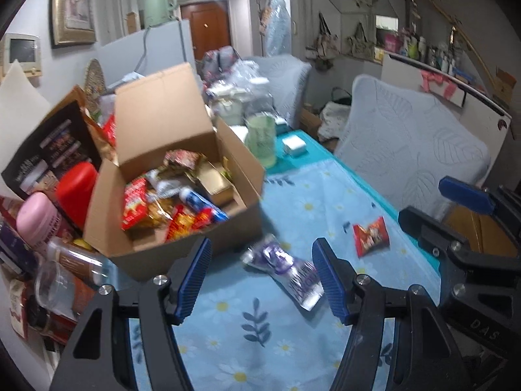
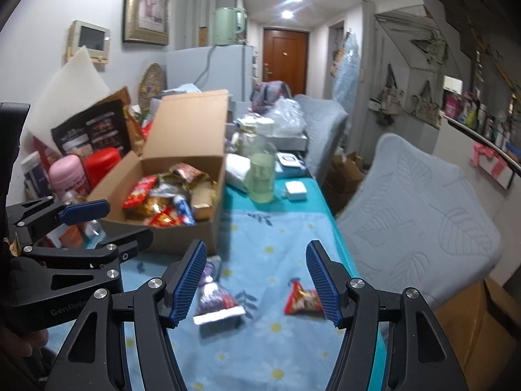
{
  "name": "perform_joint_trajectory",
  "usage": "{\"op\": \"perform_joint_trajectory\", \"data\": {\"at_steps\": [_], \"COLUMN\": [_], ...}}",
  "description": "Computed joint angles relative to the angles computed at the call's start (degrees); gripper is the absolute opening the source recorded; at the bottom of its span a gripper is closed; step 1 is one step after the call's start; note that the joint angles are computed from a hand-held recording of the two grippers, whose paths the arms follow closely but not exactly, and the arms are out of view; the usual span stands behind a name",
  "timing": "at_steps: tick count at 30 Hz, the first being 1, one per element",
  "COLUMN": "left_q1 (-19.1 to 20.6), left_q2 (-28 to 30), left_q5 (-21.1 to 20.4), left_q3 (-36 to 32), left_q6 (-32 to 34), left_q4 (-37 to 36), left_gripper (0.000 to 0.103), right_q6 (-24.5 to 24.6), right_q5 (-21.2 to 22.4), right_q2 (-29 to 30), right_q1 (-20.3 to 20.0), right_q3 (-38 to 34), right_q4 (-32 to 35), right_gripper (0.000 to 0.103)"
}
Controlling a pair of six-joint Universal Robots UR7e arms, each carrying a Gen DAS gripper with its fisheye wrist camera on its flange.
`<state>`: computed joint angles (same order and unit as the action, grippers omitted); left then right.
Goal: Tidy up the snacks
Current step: 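Grasp the silver GOZI pouch with the left tool while the right tool grasps the red candy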
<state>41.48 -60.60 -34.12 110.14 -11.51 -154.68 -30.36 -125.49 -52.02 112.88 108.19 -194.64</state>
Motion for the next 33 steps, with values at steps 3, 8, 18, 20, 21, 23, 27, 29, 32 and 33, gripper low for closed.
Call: {"op": "perform_joint_trajectory", "data": {"at_steps": [3,8,18,20,21,23,27,29,32,33], "left_q1": [0.3,0.9,4.4,5.3,5.7,7.0,8.9,9.5,10.1,10.3], "left_q2": [1.2,4.0,8.8,9.6,9.8,10.4,11.4,11.8,12.4,12.6], "left_q5": [-1.1,-0.8,-1.5,-1.0,-1.2,-2.8,-7.0,-8.5,-9.5,-9.6], "left_q3": [0.1,-0.6,-5.9,-7.1,-7.5,-8.7,-10.5,-11.0,-11.8,-12.1], "left_q6": [-1.1,-4.5,-11.2,-13.0,-13.6,-14.9,-15.6,-15.6,-15.4,-15.5], "left_q4": [0.0,1.0,9.5,11.1,11.5,12.6,13.8,13.3,13.5,13.7], "left_gripper": [0.064,0.064,0.064,0.064,0.064,0.064,0.064,0.064,0.064,0.064], "right_q6": [-0.3,1.9,8.0,9.4,10.6,12.9,16.2,17.5,19.2,19.5], "right_q5": [-1.8,-2.3,4.1,5.8,6.5,6.8,7.7,8.6,11.0,11.6], "right_q2": [-0.1,-0.6,-1.2,-1.1,-1.1,-0.9,-0.9,-0.9,-0.3,0.1], "right_q1": [-0.8,-3.6,-10.7,-12.0,-12.8,-13.9,-15.9,-16.8,-17.9,-18.2], "right_q3": [0.6,1.7,1.4,0.7,0.2,-0.9,-2.9,-3.9,-5.5,-6.1], "right_q4": [-0.2,0.9,8.0,9.6,10.7,13.0,17.9,20.6,23.7,24.5], "right_gripper": [0.064,0.068,0.068,0.068,0.068,0.068,0.068,0.068,0.068,0.068]}}
